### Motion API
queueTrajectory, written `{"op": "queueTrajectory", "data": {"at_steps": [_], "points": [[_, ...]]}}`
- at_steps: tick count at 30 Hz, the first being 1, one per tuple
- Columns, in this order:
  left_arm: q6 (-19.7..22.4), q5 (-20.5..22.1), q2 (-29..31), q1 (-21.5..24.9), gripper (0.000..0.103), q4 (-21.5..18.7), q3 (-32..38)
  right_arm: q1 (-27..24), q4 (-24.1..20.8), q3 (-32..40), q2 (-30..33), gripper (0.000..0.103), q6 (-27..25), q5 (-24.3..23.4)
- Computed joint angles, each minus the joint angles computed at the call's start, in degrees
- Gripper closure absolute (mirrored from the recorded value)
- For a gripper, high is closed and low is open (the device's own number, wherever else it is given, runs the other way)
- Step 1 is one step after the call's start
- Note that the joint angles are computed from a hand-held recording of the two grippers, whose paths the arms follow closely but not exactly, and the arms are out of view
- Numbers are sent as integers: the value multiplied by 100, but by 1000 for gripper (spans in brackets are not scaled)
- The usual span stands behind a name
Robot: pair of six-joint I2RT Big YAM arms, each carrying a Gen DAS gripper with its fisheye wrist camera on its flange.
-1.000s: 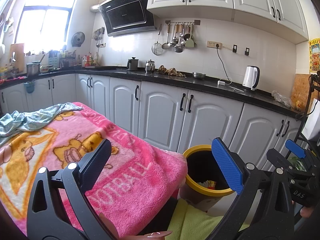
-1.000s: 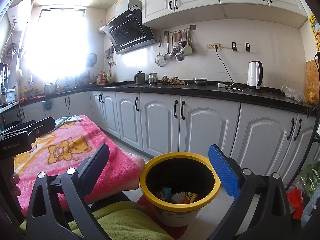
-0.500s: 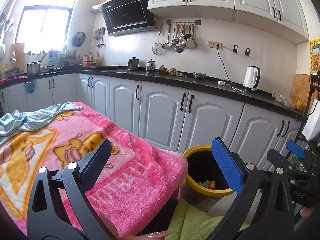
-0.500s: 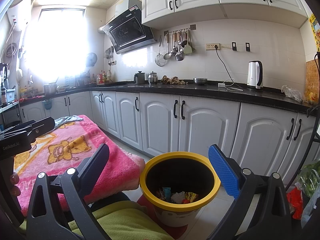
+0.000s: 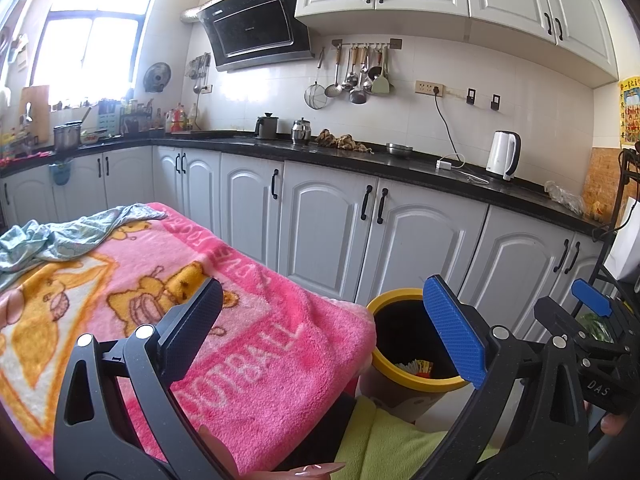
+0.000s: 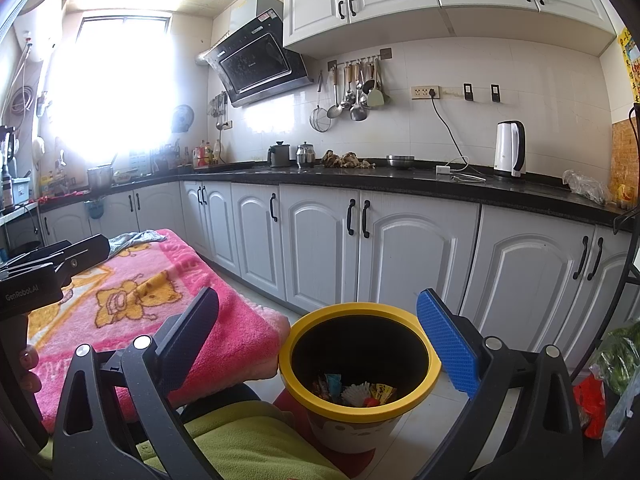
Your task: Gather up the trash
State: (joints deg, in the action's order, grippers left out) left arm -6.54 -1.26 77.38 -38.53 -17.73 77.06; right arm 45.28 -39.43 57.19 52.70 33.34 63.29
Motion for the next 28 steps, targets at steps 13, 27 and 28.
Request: {"op": "queueTrajectory", "data": {"at_steps": [13,27,28], "points": [[-57,-85,72,28,11,-232,46,10,-63,16,20,6,53,-17],[-1108,-460,-33,1848,11,-1318,149,-563,936,1291,1556,6,-1710,-3027],[-1197,-610,-52,2085,11,-1374,126,-594,805,1638,1904,6,-1801,-3461]]}}
